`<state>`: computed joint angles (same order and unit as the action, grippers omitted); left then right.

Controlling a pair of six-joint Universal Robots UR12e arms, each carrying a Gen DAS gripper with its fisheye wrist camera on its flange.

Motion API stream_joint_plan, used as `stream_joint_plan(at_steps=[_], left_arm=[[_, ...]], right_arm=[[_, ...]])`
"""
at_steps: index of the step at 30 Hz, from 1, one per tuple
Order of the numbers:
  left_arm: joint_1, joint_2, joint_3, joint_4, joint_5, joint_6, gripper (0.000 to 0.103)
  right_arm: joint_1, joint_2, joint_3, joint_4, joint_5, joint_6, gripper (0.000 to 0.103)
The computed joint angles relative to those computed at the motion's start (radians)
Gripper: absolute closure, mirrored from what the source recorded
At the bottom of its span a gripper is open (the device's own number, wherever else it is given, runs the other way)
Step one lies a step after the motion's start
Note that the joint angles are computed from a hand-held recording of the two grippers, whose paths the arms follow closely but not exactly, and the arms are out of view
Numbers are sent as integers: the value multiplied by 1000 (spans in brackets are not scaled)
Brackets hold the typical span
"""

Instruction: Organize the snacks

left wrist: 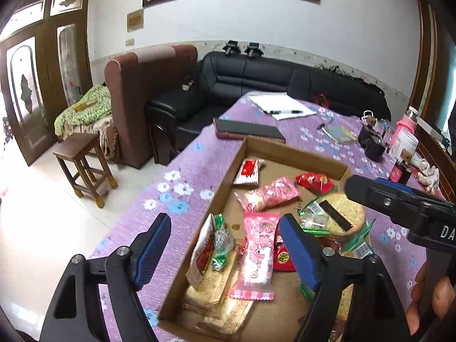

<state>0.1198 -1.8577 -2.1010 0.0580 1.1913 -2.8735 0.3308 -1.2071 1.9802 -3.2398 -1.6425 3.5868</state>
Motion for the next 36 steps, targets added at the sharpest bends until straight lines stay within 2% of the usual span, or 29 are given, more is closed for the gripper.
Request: stream_joint_plan(at_steps=[1, 3, 6, 10, 14, 21, 31, 34, 35, 36], left_arm=[[0, 5, -1, 1, 6, -2, 14], [2, 15, -6, 3, 8, -3, 11], [0, 31, -17, 18, 27, 4, 9], [6, 53, -33, 18, 7, 18, 6], [10, 75, -48, 20, 18, -6, 2], [7, 104, -80, 78, 110, -46, 1], [21, 145, -113, 77, 102, -32, 1], [47, 160, -126, 72, 21, -32, 1], [55, 165, -133, 86, 8, -40, 1], [53, 168, -139, 107, 24, -49, 1]], right_arm=[[2, -6, 6, -4, -6, 4, 8], [5, -17, 19, -17, -16, 13, 6], [11, -33, 41, -41, -28, 28, 4], [20, -55, 72, -75, -47, 44, 1], [29, -74, 99, -101, -68, 52, 0], [52, -109, 146, -140, -108, 64, 0], [90, -135, 184, -154, -160, 63, 0], [96, -137, 190, -164, -164, 64, 0], [98, -139, 193, -169, -167, 63, 0], [102, -140, 195, -173, -172, 62, 0]])
